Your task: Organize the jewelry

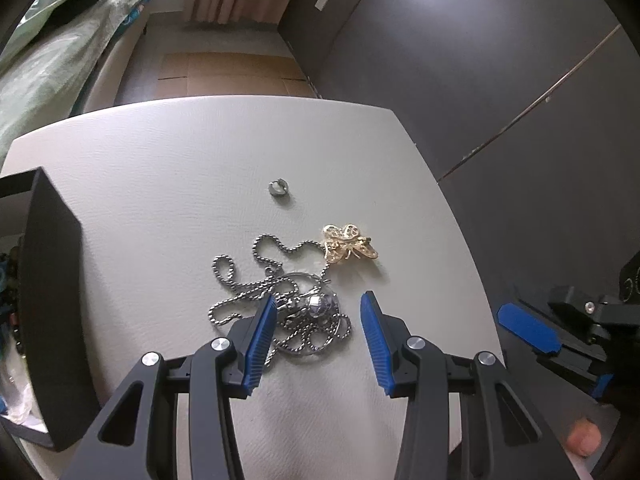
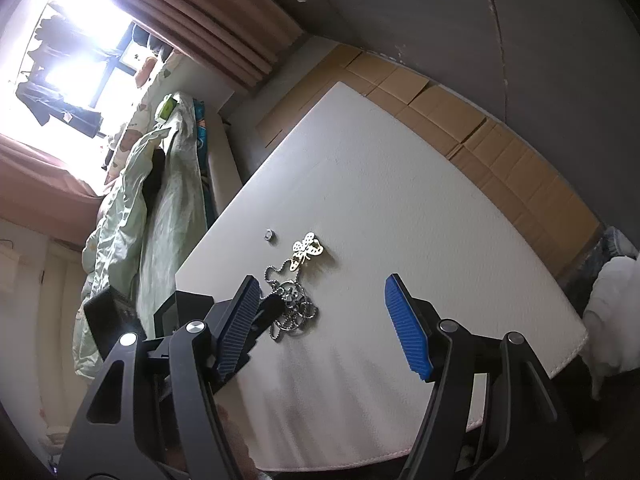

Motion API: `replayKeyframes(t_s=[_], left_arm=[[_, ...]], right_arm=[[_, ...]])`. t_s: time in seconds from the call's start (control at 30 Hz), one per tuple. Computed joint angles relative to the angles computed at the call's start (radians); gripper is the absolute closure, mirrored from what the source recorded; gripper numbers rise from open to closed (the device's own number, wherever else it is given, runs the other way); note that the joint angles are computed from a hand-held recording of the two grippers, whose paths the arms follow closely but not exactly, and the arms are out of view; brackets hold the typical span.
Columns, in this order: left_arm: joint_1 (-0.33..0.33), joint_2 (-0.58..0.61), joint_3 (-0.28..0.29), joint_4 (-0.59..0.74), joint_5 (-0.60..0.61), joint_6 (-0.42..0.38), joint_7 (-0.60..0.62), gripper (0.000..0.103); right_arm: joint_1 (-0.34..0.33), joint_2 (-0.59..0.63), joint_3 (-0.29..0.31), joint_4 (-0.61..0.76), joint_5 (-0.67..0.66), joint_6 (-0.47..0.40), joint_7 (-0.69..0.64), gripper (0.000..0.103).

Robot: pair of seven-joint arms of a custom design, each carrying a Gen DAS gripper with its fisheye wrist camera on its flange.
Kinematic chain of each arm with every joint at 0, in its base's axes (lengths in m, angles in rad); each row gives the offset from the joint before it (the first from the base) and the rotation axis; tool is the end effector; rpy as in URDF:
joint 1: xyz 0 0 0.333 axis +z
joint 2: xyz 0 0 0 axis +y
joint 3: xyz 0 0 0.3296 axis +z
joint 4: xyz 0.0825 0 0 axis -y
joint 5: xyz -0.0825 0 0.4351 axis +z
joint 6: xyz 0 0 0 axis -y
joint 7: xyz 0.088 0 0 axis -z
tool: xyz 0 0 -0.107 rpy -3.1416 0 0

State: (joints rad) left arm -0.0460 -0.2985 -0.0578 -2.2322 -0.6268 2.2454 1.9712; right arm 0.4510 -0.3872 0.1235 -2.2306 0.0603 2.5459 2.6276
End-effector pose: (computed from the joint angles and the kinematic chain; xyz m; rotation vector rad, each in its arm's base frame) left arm 0.5318 -0.0742 0.5246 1.8767 -2.2545 0.9139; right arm 0.4413 0.2941 0.6052 -1.2331 2.1074 0.0297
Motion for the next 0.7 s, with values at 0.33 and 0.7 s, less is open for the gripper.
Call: replayKeyframes(t_s=[0.33,0.7], left_arm=[[-0.009,-0.011,-0.074,-0.032,0.268,0.129,-0.046,0.069],[-0.044,0.010,-0.010,-0.025,0.158,0.134,0.031,0.091]], right_arm=[[-0.004,0.016,-0.003,0.017,0.007,-0.009,-0.004,0.036],[-0.005,0.026,-0.002,0.025,0.011,-0.010,-0.008,0.037]])
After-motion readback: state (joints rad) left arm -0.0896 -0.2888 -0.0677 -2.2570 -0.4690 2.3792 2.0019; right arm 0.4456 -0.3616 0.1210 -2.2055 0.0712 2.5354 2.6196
